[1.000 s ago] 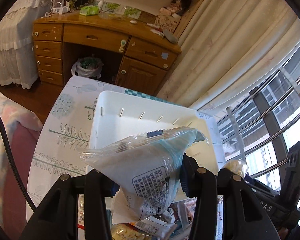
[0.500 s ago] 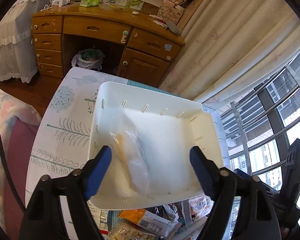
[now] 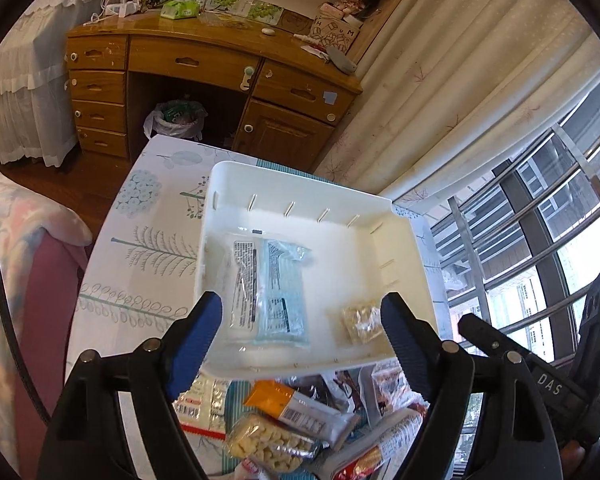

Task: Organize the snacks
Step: 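Withdraw both grippers from the tray back toward the snack pile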

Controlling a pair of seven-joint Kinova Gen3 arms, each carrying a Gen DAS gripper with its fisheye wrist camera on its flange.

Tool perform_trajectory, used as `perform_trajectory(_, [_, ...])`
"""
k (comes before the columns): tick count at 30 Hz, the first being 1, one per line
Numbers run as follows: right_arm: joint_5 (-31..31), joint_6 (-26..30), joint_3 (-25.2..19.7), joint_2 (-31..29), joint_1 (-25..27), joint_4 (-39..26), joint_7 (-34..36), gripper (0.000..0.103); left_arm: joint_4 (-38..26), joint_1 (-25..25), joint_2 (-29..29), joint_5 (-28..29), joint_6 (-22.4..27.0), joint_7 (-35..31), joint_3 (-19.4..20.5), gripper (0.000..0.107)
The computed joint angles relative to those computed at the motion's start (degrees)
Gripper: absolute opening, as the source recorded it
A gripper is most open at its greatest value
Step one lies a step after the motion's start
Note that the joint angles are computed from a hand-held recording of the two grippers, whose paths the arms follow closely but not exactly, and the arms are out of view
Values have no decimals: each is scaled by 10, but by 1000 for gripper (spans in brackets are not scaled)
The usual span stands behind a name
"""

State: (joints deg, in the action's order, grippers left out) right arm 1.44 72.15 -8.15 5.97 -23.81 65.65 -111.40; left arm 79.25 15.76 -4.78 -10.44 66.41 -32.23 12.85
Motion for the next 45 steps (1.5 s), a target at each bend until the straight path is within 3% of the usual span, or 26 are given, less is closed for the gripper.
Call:
perform_trajectory(7, [-24,-24,-4,-59,15,43,30,91,-21,22,-21,-50,49,65,50,81])
perform_trajectory(11, [-58,-35,1,-97,34,72,62,91,-57,50,-14,-104,105,119,98,81])
perform_trajectory(17, [-124,-29,23,-155,62,120,114,91,-117,132,12,-200,212,222,170,81])
perform_trajectory(24, [-181,-3,53,-208,80,168,170,91,-162,242,51,-269,323,328,211,81])
perform_trajectory(28, [-207,11,68,-232,83,198,197,91,-170,298,63,-276,365,382,211,82])
perform_trajectory(34, [-236,22,81,-255,87,240,217,91,-186,360,81,-241,421,429,190,82])
perform_trajectory(40, [-261,36,89,-265,92,280,222,91,-190,406,88,-216,462,426,157,88])
perform_trajectory(45, [-255,49,79,-264,104,305,205,91,-166,403,75,-170,444,390,122,89])
